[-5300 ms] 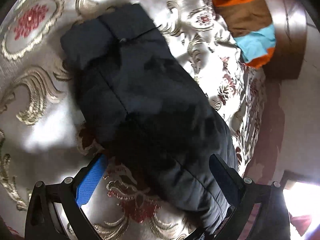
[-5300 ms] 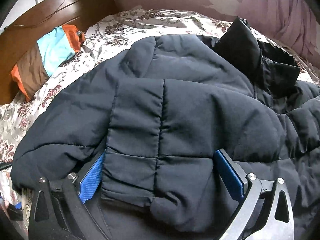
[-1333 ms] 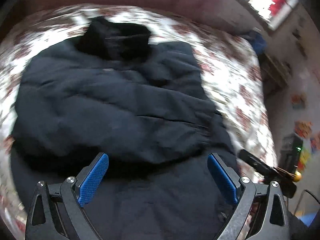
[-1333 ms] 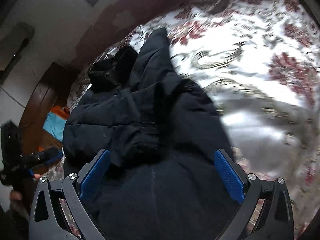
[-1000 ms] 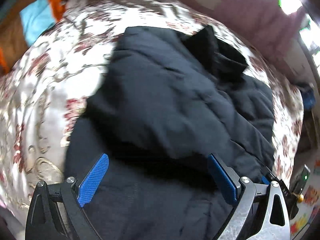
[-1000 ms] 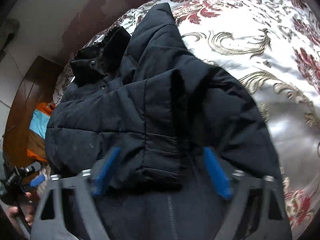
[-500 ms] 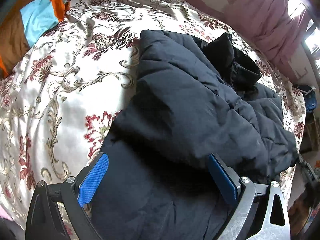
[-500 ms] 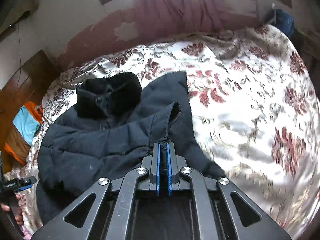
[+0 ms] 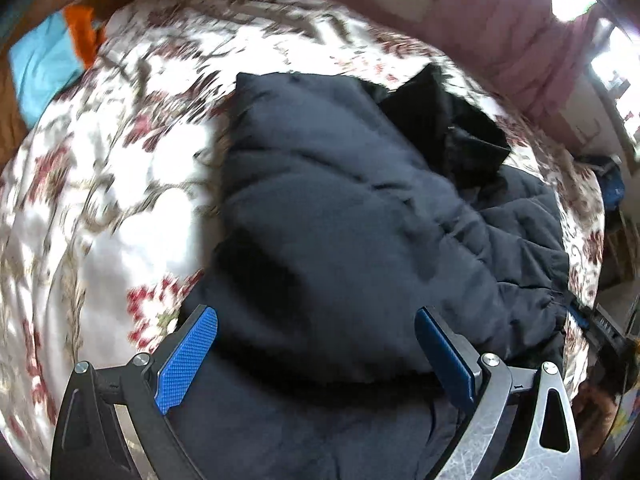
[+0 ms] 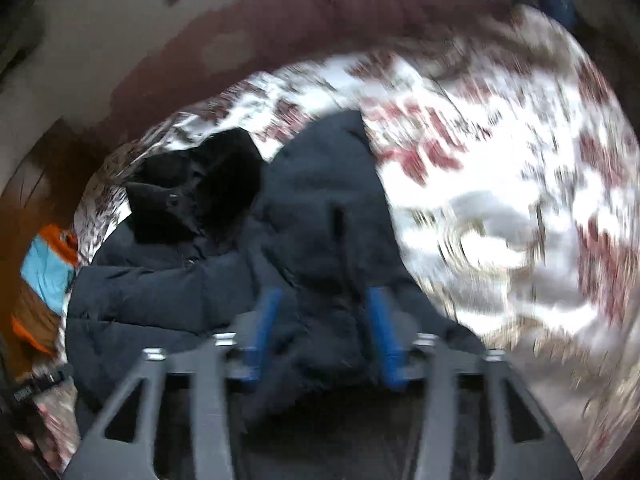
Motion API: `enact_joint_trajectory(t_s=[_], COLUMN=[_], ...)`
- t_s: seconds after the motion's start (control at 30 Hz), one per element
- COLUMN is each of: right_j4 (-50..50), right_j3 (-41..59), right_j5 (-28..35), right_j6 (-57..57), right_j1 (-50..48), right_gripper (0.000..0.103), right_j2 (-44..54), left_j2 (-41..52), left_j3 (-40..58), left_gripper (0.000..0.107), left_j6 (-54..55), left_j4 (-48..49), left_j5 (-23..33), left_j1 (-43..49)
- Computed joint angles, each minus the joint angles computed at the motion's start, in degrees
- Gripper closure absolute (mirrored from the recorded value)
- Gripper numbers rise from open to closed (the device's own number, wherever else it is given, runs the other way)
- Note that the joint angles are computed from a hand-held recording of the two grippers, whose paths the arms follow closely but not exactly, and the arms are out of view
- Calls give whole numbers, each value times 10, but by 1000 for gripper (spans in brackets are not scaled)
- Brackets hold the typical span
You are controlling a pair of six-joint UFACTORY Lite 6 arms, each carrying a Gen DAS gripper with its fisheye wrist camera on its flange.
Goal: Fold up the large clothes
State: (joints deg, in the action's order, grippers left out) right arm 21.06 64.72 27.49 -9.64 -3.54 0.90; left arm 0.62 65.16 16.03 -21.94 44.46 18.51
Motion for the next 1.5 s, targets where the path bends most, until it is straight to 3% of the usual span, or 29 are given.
enact_joint_trajectory(t_s=[0.13, 0.3, 0.6, 0.83, 1.03, 1.17, 1.3, 1.4, 1.5], right_j4=[-90, -96, -186, -207, -311, -294, -247, -193, -157], right_j3=[65, 127, 125, 94, 60, 52, 92, 164, 222], right_j5=[-1, 23, 23, -31, -70, -68, -14, 81, 157], right_j6=[19, -9, 30, 65, 157, 135, 69, -5, -50], right_j1=[76, 126, 187, 198, 221, 219, 212, 200, 182], right_gripper=[43, 43, 40, 38, 38, 37, 35, 34, 34], right_j2=[60, 154, 204, 218, 209, 197, 211, 241, 258], left_j2=[37, 125, 162, 193, 195, 206, 219, 261, 340], left_j3=[51, 126, 116, 121, 105, 124, 152, 224, 351], left_gripper=[8, 8, 4, 4, 4, 4, 4, 4, 4], left_j6=[-41, -129, -267, -285, -315, -307, -259, -213, -173], left_j4=[56, 140, 336, 356, 387, 376, 347, 317, 298], left_j5=[-22, -22, -35, -46, -63, -44, -18, 52, 167], left_j1=[-68, -115, -181, -185, -195, -193, -184, -177, -174])
